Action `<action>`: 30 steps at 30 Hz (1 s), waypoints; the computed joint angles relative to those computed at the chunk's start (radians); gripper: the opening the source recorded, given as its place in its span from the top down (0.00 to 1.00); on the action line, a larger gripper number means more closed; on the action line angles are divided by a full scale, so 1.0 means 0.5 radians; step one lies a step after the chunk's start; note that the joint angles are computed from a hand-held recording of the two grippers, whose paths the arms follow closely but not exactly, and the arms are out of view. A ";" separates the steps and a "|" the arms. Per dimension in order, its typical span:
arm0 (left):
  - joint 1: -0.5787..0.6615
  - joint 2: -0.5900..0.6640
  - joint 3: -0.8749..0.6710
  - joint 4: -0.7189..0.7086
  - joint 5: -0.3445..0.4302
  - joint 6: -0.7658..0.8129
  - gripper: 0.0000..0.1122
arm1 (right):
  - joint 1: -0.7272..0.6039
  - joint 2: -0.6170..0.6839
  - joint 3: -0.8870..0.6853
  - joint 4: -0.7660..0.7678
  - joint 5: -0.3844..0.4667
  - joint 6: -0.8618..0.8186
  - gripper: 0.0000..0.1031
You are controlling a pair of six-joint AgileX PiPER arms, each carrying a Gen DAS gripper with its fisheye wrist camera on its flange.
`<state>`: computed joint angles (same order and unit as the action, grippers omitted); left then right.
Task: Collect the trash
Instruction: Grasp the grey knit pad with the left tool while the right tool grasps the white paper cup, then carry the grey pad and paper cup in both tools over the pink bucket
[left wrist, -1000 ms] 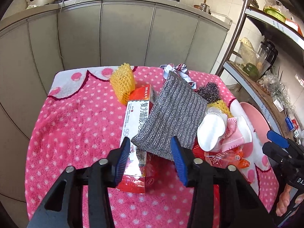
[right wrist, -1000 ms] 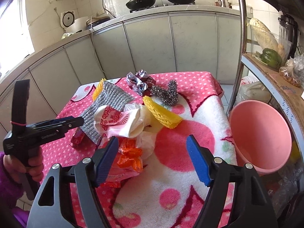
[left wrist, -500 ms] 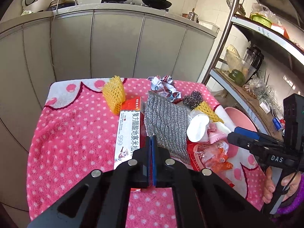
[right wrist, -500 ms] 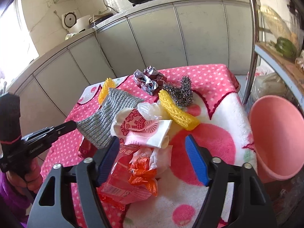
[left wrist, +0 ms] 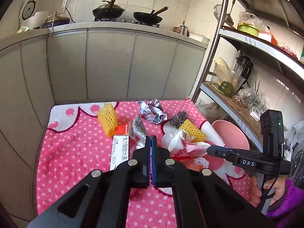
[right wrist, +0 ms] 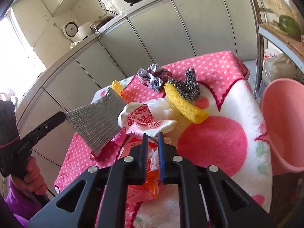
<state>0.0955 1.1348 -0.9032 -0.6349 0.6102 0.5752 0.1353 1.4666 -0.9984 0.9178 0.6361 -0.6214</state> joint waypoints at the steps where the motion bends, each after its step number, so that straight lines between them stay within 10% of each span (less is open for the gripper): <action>1: -0.017 -0.013 -0.024 0.038 -0.006 -0.039 1.00 | -0.009 -0.027 0.008 -0.004 -0.001 -0.006 0.97; 16: -0.465 0.000 -0.470 0.538 0.014 -0.600 1.00 | -0.496 -0.382 0.062 0.191 0.124 -0.243 0.97; 30: -1.206 0.671 -1.125 0.675 -0.062 -0.843 1.00 | -1.115 -0.434 0.261 0.028 0.065 -0.288 0.97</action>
